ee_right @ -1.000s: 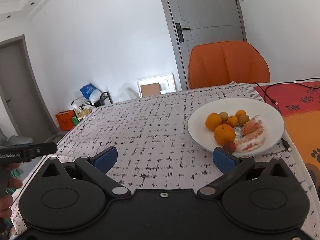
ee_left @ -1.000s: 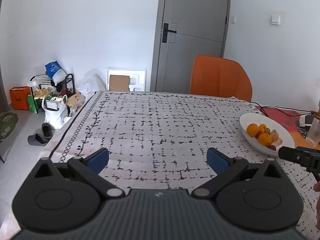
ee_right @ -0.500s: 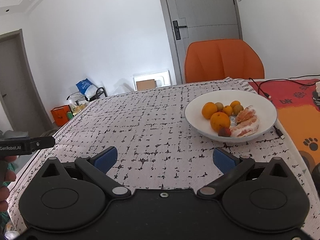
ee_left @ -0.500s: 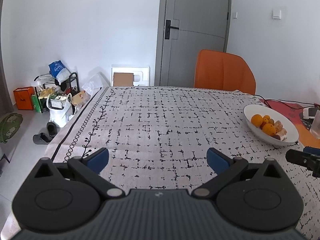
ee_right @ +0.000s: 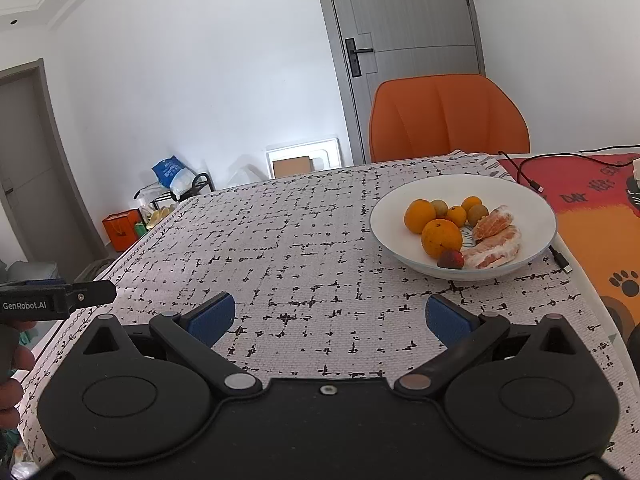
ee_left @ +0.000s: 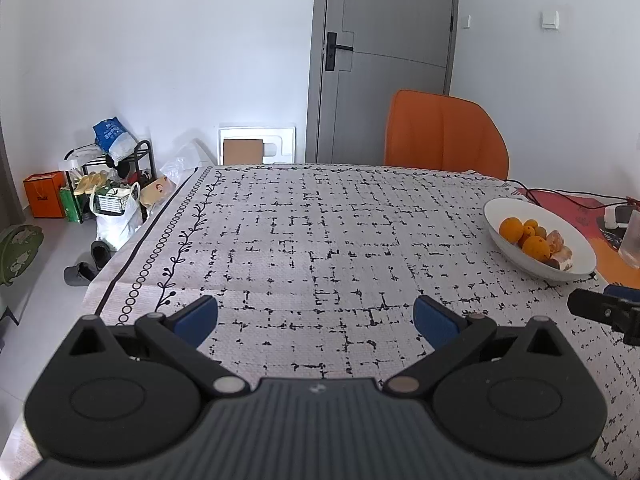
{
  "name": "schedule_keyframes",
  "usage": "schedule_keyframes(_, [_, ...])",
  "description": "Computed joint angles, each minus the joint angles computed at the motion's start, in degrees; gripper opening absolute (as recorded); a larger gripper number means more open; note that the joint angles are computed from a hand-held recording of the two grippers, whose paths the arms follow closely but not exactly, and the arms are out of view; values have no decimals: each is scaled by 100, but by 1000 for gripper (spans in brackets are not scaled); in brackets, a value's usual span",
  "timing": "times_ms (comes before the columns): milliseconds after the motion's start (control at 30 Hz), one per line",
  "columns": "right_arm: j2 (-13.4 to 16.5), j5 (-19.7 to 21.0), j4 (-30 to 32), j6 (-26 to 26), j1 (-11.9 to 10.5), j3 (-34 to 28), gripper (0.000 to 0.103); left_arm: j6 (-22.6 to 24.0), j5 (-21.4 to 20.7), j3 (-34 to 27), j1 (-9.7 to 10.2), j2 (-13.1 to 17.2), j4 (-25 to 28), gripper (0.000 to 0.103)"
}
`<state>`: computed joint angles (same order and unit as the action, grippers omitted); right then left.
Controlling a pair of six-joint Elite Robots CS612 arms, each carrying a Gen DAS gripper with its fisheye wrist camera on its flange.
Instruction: Organize fruits
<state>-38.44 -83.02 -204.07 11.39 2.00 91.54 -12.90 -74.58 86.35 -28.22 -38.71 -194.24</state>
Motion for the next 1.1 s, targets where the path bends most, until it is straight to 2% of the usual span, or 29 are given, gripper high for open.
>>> schedule_keyframes(1100, [-28, -45, -23, 8, 19, 7, 103, 24, -77, 41, 0, -32, -52, 103])
